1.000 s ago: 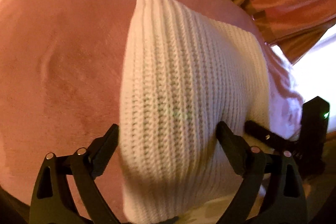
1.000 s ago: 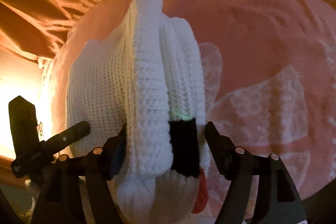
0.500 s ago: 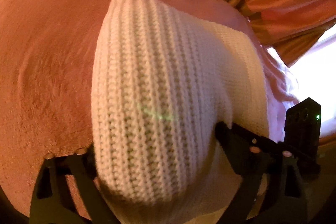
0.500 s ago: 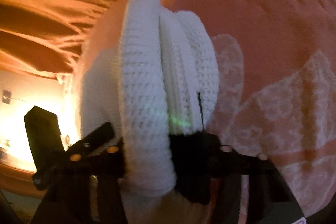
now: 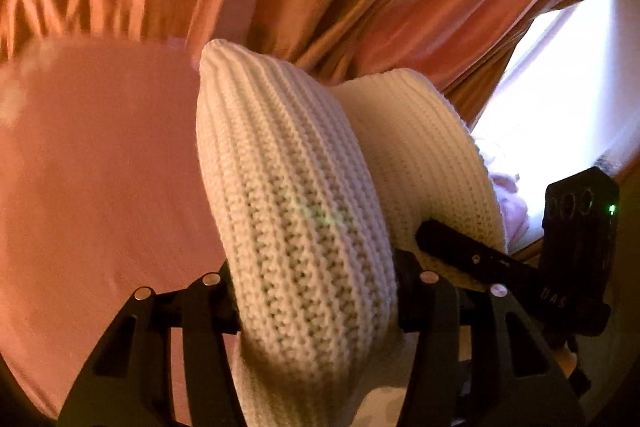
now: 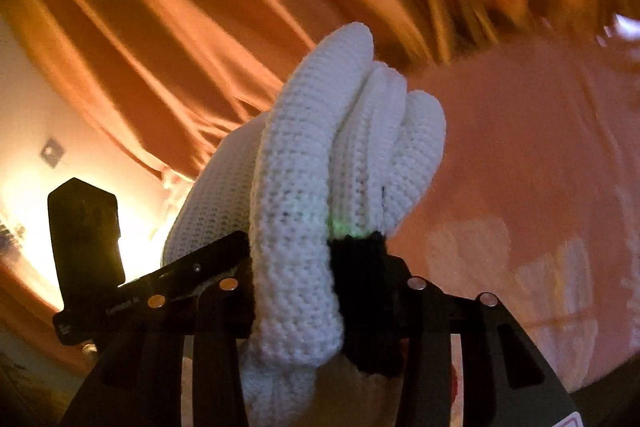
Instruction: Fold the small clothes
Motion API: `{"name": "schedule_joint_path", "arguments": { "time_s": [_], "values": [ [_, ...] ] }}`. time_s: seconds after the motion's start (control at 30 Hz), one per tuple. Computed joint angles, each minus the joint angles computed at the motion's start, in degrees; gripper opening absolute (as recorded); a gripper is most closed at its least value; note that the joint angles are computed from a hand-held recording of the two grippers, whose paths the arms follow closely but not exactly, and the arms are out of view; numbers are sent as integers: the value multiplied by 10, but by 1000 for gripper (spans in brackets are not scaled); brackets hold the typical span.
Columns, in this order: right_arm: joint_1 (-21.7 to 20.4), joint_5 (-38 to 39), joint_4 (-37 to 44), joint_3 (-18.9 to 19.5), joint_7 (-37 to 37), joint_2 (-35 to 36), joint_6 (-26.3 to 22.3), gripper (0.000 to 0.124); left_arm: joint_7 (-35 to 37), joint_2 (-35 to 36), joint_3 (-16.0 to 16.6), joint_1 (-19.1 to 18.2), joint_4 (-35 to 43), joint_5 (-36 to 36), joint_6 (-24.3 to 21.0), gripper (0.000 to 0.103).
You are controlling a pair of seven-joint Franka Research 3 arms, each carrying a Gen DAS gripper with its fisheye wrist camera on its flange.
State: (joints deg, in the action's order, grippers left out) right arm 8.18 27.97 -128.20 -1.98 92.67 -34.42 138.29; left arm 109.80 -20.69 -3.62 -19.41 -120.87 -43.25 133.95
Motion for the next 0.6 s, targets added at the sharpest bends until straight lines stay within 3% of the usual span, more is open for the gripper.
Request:
{"name": "schedule_joint_path", "arguments": {
  "time_s": [0.37,0.6],
  "values": [
    [86,10,123,51,-44,145,93,42,50,-46,66,57,15,64,14,53],
    [115,44,144,65,-67,291,138,43,105,19,98,97,-36,34,47,54]
  ]
}}
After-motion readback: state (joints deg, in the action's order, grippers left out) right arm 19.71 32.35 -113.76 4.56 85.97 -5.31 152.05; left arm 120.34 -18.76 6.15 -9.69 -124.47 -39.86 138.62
